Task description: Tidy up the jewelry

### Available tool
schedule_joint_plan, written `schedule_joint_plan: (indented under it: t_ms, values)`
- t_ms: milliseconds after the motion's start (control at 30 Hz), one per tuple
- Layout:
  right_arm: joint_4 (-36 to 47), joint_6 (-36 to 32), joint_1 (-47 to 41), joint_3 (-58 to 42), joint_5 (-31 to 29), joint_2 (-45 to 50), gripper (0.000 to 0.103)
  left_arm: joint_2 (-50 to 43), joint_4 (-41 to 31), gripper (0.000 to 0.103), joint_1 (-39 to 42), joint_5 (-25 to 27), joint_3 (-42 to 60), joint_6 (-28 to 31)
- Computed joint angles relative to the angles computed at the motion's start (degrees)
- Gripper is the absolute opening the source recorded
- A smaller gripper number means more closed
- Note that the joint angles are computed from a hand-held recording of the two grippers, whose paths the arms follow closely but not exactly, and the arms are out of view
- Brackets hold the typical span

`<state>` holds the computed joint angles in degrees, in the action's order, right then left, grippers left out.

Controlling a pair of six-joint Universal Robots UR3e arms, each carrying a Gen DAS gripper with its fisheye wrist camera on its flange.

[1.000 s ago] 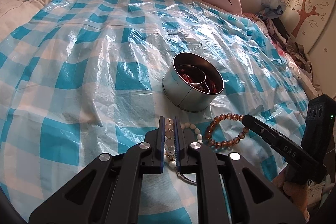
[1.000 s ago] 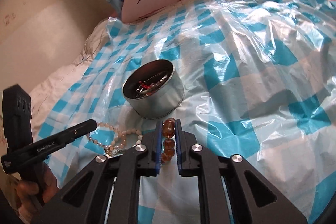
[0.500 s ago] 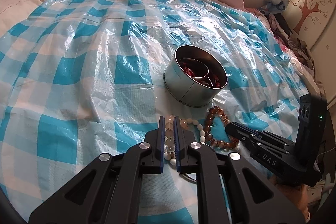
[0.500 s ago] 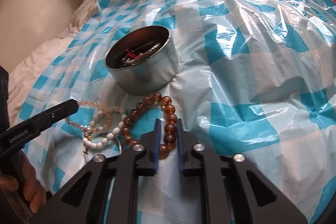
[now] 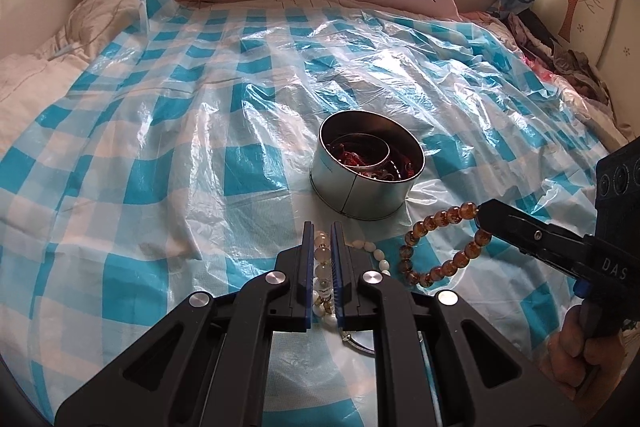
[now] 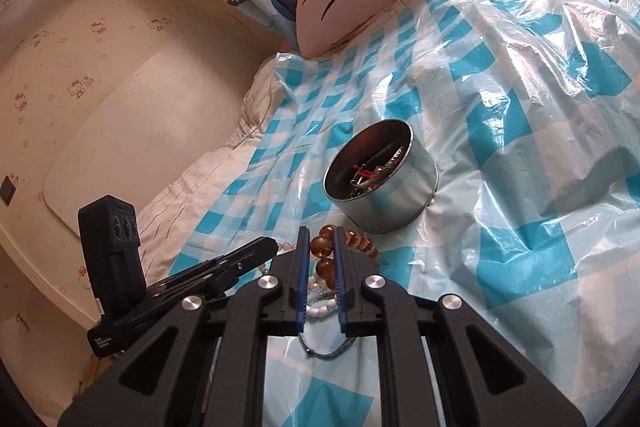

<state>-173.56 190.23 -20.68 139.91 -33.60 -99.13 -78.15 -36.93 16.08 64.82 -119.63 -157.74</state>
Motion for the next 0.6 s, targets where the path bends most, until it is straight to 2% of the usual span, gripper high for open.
schedule_joint_plan:
  t_ms: [600]
  values:
    - [-6.5,1.7,-4.7,3.4,10.1,2.1,0.012,2.9,6.6,0.008,-2.9,2.9,-2.7,-0.7]
